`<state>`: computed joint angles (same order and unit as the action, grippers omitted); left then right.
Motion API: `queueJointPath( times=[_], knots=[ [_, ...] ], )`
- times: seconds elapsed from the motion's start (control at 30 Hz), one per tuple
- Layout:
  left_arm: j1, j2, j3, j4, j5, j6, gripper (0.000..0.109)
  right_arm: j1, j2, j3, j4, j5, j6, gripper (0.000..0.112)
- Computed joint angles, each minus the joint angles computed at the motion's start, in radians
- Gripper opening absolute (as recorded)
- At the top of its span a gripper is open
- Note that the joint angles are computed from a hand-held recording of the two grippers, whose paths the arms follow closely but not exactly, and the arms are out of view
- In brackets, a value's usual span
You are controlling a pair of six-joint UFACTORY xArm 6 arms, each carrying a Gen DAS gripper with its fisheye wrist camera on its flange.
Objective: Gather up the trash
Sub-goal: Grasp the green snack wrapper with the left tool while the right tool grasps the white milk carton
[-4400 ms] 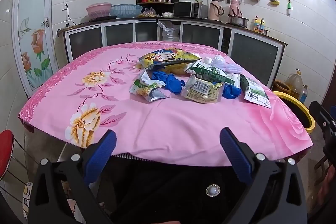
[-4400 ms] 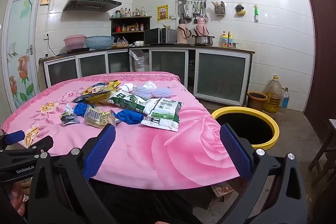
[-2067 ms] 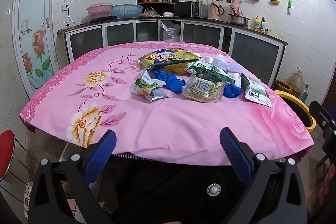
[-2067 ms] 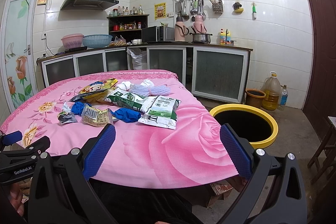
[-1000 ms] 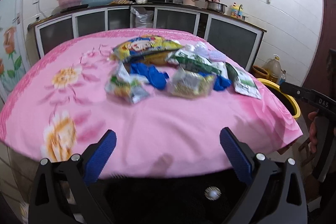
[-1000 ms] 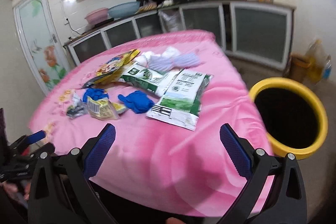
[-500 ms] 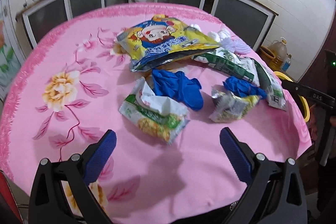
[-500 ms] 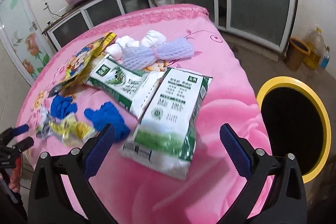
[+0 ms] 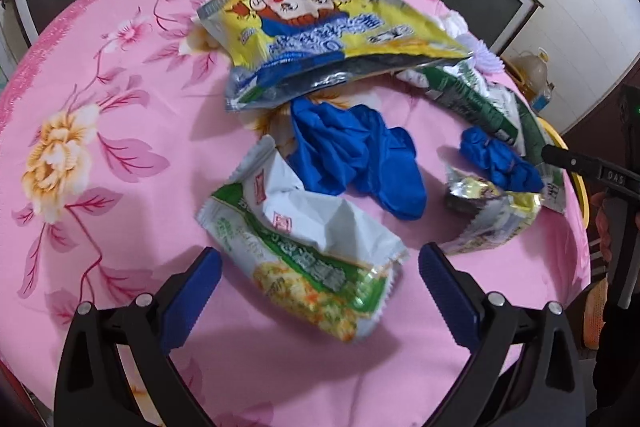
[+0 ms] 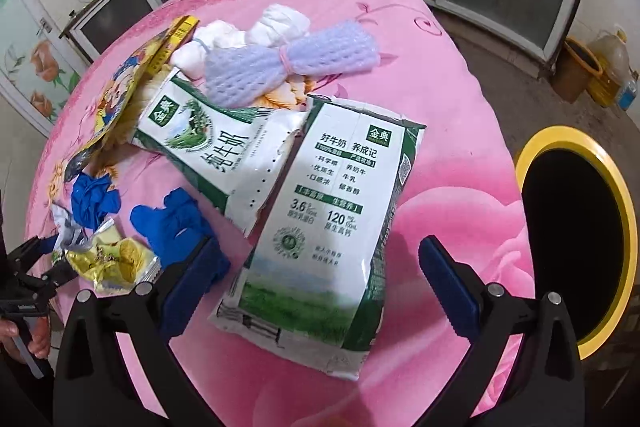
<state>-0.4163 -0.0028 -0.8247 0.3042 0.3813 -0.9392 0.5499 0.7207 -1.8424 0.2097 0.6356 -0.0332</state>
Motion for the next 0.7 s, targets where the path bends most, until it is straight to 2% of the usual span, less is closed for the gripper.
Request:
queueJointPath(
  times=[0.1, 0.23, 0.3, 0.33, 0.37, 0.5, 0.6, 0.63, 0.67, 0.7],
  knots=[
    [0.009, 0.021, -0.015, -0.027, -0.010, 0.027, 0.095, -0.004, 0.036, -0.058, -0.012, 0.035, 0.023, 0.096],
    [0.007, 0.055, -0.062, -0.003, 0.019, 0.035, 0.095, -0.008, 0.118, -0.189, -0.015, 0.139, 0.034, 0.095],
    [0.009, 0.067, -0.081, 0.012, 0.032, 0.027, 0.089, -0.010, 0.134, -0.213, -0.011, 0.152, 0.036, 0.095],
    [0.009, 0.070, -0.092, 0.037, 0.048, 0.007, 0.079, -0.010, 0.132, -0.208, -0.006, 0.148, 0.034, 0.093],
    [0.011, 0.070, -0.092, 0.052, 0.052, -0.002, 0.074, -0.010, 0.132, -0.209, -0.002, 0.149, 0.030, 0.091],
    [0.014, 0.078, -0.101, 0.057, 0.052, -0.006, 0.071, -0.014, 0.121, -0.191, 0.029, 0.149, 0.008, 0.088],
    [0.015, 0.063, -0.086, 0.127, 0.068, -0.062, 0.057, -0.016, 0.094, -0.140, 0.038, 0.119, -0.008, 0.072],
    [0.018, 0.057, -0.080, 0.137, 0.067, -0.078, 0.042, -0.019, 0.086, -0.130, 0.056, 0.116, -0.015, 0.070],
    [0.027, 0.044, -0.065, 0.111, 0.046, -0.074, 0.034, -0.020, 0.079, -0.121, 0.061, 0.113, -0.024, 0.067],
    [0.034, 0.025, -0.039, 0.065, 0.011, -0.055, 0.031, -0.021, 0.068, -0.108, 0.065, 0.107, -0.034, 0.067]
  ],
)
